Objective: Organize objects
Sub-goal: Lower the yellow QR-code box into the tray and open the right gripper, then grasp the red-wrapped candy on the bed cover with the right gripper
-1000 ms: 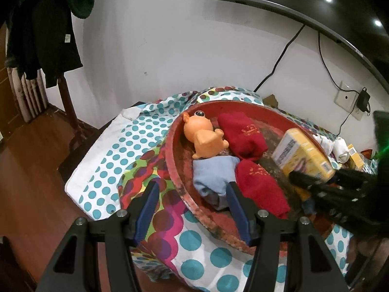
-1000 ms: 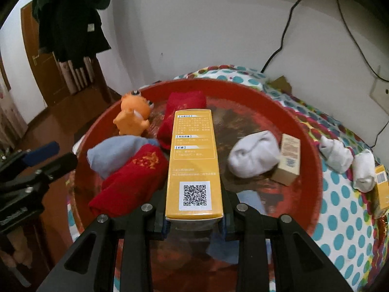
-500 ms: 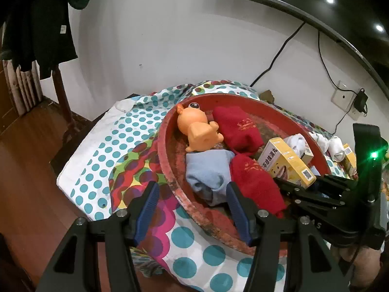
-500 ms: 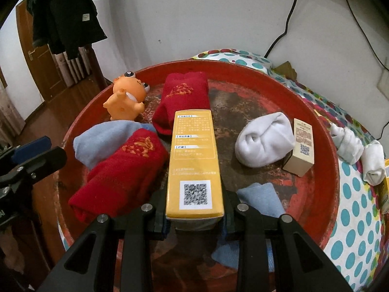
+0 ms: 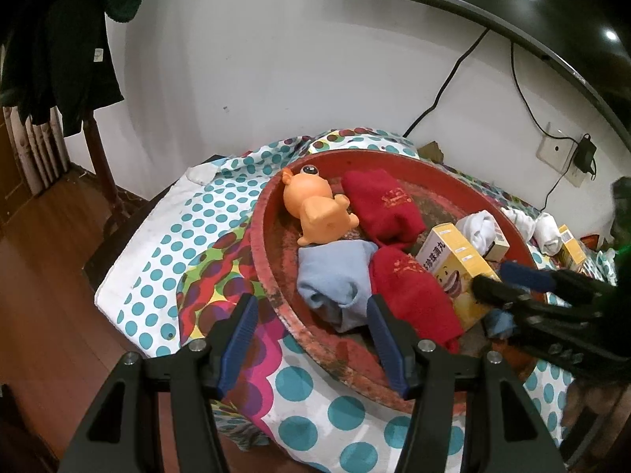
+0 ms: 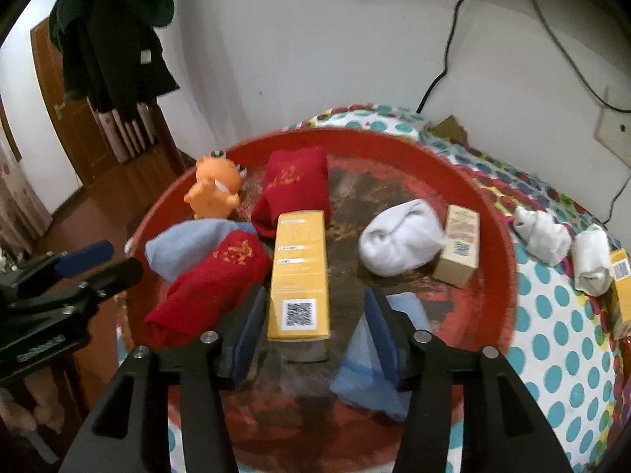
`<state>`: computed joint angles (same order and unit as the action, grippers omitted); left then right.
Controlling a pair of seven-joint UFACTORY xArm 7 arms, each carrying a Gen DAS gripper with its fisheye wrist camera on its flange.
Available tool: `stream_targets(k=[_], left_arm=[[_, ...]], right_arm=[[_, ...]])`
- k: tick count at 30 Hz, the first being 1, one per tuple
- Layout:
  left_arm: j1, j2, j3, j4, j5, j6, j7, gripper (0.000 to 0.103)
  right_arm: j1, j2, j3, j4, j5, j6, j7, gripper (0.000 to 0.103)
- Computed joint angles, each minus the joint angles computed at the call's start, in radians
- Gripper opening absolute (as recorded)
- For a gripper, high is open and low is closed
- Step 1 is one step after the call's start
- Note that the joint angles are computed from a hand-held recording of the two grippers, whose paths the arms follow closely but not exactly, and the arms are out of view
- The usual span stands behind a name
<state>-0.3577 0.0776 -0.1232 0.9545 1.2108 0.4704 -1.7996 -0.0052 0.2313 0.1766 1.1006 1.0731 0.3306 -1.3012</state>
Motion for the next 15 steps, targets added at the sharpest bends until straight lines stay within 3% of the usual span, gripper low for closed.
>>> stream_targets(k=[4, 7, 15], left_arm=[[-0.006, 0.005, -0.003, 0.006, -0.007, 0.013, 0.016, 0.059], [-0.010, 0.007, -0.003, 0.009, -0.007, 0.015, 0.022, 0.059], [-0.029, 0.017, -0.008, 0.026, -0.009, 0.058, 0.047, 0.059]], right_arm=[[-0.040, -0.039, -0.019, -0.010, 0.079, 0.065, -0.093, 0.057], [-0.055, -0.048, -0.054, -0.011, 0.116, 0.055, -0.136, 0.058], [-0.157, 0.065, -0.119, 0.111, 0.050, 0.003, -0.070, 0.060]])
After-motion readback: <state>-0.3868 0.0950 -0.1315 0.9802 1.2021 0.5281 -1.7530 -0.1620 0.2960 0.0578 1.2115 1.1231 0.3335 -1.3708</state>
